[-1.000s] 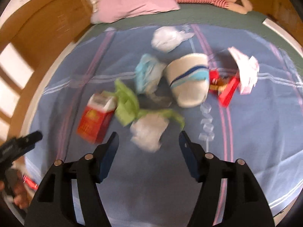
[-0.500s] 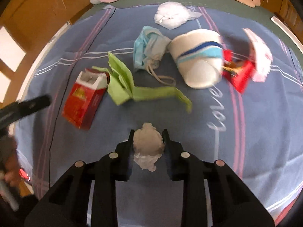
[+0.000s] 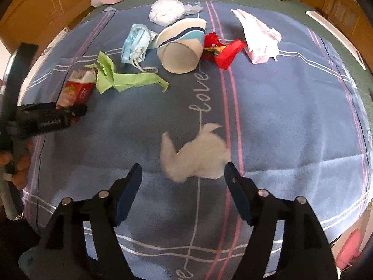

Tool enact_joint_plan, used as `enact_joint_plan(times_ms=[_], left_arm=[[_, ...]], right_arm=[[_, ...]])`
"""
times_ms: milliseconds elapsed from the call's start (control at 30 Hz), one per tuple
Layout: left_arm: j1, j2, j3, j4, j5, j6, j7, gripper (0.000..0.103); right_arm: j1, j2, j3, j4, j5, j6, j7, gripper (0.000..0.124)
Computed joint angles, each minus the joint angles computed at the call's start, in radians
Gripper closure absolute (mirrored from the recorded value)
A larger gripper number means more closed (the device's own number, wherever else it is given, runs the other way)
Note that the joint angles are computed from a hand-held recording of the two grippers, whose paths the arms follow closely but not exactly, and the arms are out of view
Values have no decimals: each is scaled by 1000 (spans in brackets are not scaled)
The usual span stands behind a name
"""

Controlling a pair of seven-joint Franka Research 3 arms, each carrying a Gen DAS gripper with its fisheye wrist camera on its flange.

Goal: Collect trash
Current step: 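Grasp the red cigarette box with the left tool while the right tool grasps the white tissue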

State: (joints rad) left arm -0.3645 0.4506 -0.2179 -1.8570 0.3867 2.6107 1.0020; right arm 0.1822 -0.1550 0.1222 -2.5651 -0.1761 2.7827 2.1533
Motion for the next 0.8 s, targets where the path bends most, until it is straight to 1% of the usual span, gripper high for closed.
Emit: enact_joint_plan(times_ms=[100,133,167,233,267,300,333,367,400,433,467,533,600,667,800], left_arm=[[26,-29,-14,-37,-34,34,17,43],[25,-42,-8,-50,-31,45,8,44],[15,-61,8,-67,-9,59,-20,44],[-8,-102,37,-104,53,81,-78,44],[-13,-115,43,-115,77,87,-104,45],[-19,-134,50,-129,100,95,-137,45],[-26,-148,50,-141,118,99,-172,45],[-24,-165,49,-158,129,112,-199,45],[-28,-178,50,-164,148,117,-233,45],[-34,-197,56,-180,178,120,-278,45],[-39,-208,57,-186,203,114,-314,45],[-43,-250,54,-220,255,105,-391,45],[-30,-289,42,-264,289,131,-434,45],[-16,-327,27,-306,319,150,-453,45],[3,-341,4,-318,345,135,-468,45]], right_arm=[[-19,19,30,19,-109,-19,81,52],[-19,21,35,20,-143,-26,108,52],[-26,31,46,30,-207,-36,160,52],[-19,39,50,38,-288,-55,227,53],[-14,41,50,39,-329,-59,260,58],[-7,41,50,41,-360,-67,284,65],[-1,39,49,41,-389,-77,308,69],[6,36,46,40,-403,-81,321,80],[13,32,41,38,-406,-78,326,93],[21,19,31,23,-383,-58,321,100],[28,9,22,9,-347,-38,304,110],[31,-20,18,-22,-291,-8,296,112],[13,-54,41,-48,-285,4,335,112],[12,-84,50,-77,-249,26,332,112],[13,-122,67,-111,-168,36,288,112]])
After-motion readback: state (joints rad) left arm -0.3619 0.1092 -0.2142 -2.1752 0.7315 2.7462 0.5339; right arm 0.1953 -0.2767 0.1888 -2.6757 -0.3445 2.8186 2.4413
